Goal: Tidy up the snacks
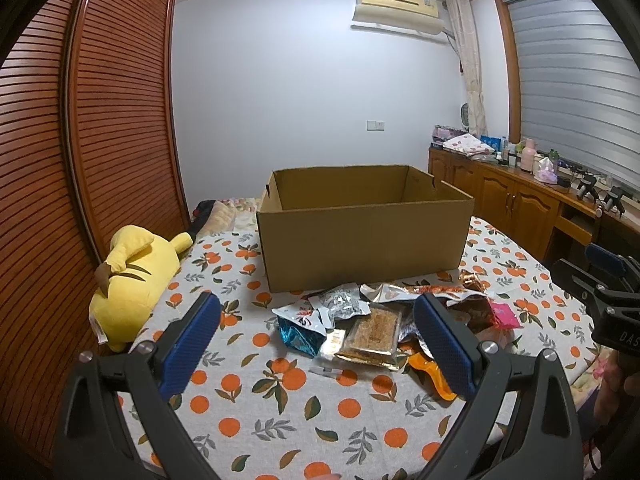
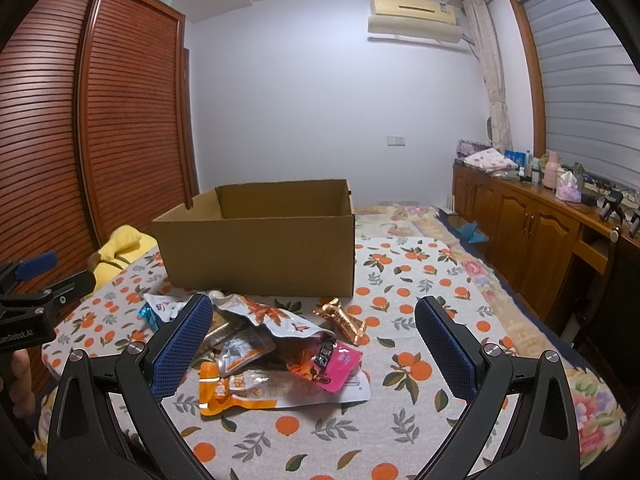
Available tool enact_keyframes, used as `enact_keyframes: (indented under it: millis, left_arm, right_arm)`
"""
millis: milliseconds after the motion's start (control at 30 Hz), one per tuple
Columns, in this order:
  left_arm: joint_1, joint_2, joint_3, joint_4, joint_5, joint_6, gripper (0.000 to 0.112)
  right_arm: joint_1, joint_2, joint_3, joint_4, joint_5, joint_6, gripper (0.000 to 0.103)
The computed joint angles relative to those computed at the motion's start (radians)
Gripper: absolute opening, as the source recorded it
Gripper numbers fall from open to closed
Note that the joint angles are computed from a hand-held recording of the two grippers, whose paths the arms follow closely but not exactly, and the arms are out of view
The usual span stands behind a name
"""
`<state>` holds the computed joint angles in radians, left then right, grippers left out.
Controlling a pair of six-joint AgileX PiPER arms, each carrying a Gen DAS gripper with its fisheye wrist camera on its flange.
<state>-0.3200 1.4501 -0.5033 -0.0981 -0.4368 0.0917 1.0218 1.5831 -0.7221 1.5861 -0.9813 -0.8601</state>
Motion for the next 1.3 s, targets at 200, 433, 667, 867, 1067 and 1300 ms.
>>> enact_keyframes:
  millis: [200, 433, 667, 867, 1067, 1300]
  left_arm:
    - [0.038, 0.064, -0.026, 0.135, 0.014, -0.112, 0.098]
    - [0.082, 0.139, -0.061, 0.288, 0.028, -0.240, 0.098]
    - [0.128, 0.230, -0.121, 0.473, 0.057, -0.382, 0.098]
    - [0.155, 0.283, -0.182, 0.668, 0.102, -0.552, 0.097]
    - [0.162, 0.317, -0.237, 0.786, 0.148, -0.652, 0.097]
    - [0.179, 0.358, -0.321, 1.064, 0.189, -0.907, 0.097]
  right_arm:
    - [-0.028, 0.014, 0.010, -0.003, 0.050, 0.004, 0.103]
    - [-0.085, 0.032, 0.033, -0.040, 0.125, 0.032, 0.102]
    - [-0.199, 0.037, 0.070, -0.128, 0.290, 0.050, 0.098]
    - [-0.304, 0.042, 0.079, -0.219, 0.429, 0.054, 0.088]
    - [-0.423, 0.065, 0.052, -0.296, 0.573, 0.007, 0.080]
    - [-0.607, 0.098, -0.031, -0.418, 0.770, 0.019, 0.062]
